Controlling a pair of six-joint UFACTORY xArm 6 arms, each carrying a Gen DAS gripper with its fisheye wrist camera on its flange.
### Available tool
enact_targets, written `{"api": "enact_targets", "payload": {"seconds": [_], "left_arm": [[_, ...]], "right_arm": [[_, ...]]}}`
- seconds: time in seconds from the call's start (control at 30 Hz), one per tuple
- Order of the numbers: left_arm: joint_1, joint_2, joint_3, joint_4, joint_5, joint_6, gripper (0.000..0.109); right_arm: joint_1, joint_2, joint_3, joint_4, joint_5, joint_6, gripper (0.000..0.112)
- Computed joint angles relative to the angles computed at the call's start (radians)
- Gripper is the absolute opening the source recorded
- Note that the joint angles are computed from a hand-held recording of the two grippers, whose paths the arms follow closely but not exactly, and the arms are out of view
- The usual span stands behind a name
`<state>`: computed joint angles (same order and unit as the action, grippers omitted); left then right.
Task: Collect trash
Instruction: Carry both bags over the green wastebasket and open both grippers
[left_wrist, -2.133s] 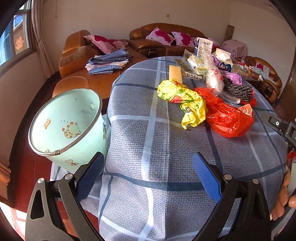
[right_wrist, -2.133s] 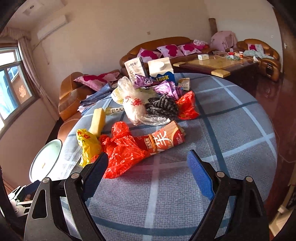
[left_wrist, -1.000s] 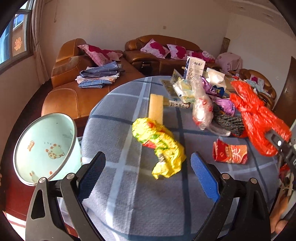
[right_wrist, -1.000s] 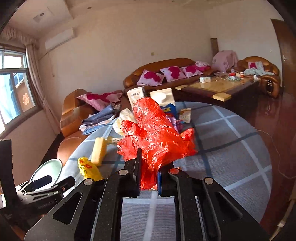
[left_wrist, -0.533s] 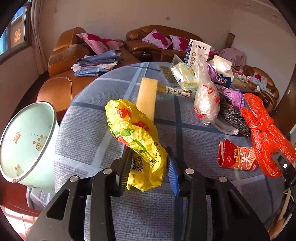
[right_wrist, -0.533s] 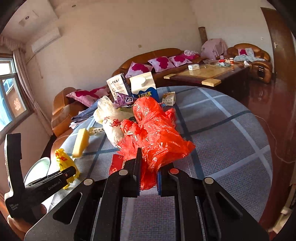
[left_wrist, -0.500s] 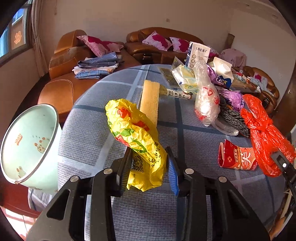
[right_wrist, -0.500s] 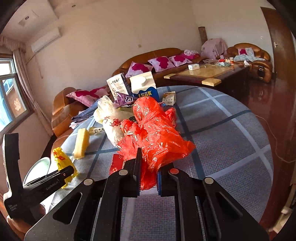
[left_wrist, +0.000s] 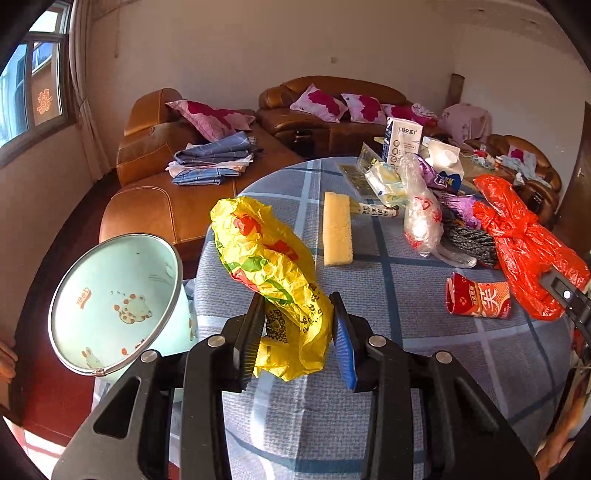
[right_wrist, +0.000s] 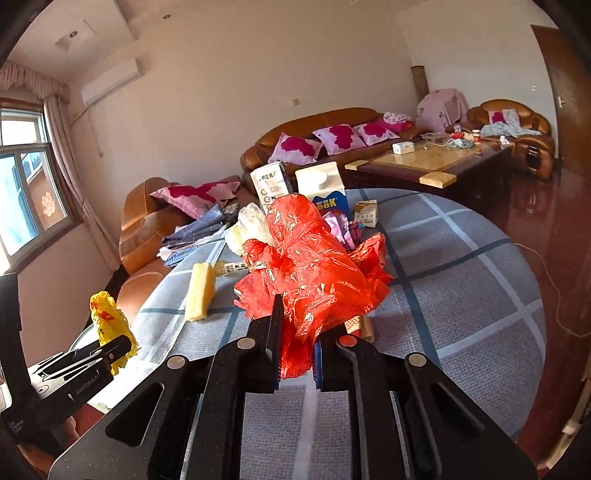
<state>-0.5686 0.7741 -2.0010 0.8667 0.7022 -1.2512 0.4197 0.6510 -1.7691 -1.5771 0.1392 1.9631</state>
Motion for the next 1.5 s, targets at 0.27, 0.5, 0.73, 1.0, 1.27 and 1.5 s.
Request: {"api": "enact_targets", "payload": {"seconds": [0.27,0.5,0.73,1.0,1.27,1.5], "left_arm": [[-0.003,-0.139,0.179,0.089,0.016,-0.097,0.036],[0.003,-0.257,0.323,0.18,0.019,-0.196,0.036],[0.017,-0.344,0.433,0.232,0.002,-0.266,0.036],[0.047,-0.402,0.52,0.235,-0.009,-0.311,0.036],[0.084,-0.448,0.595,0.243,-0.025,-0.351,0.036],[0.119,-0.473,0.645,0.24,-0.052,-0.379,0.036]], "right_arm": [[0.041,-0.015,0.0,0.046,0.009,-0.083,0.013],[0.079,-0.021,-0.011,0.077,0.021,-0.144,0.013],[0.113,-0.013,-0.035,0.116,0.023,-0.208,0.013],[0.153,0.046,-0.113,0.305,0.016,-0.419,0.013],[0.196,0.115,-0.196,0.486,0.022,-0.625,0.014],[0.232,0.194,-0.299,0.687,0.055,-0.843,0.014]]}}
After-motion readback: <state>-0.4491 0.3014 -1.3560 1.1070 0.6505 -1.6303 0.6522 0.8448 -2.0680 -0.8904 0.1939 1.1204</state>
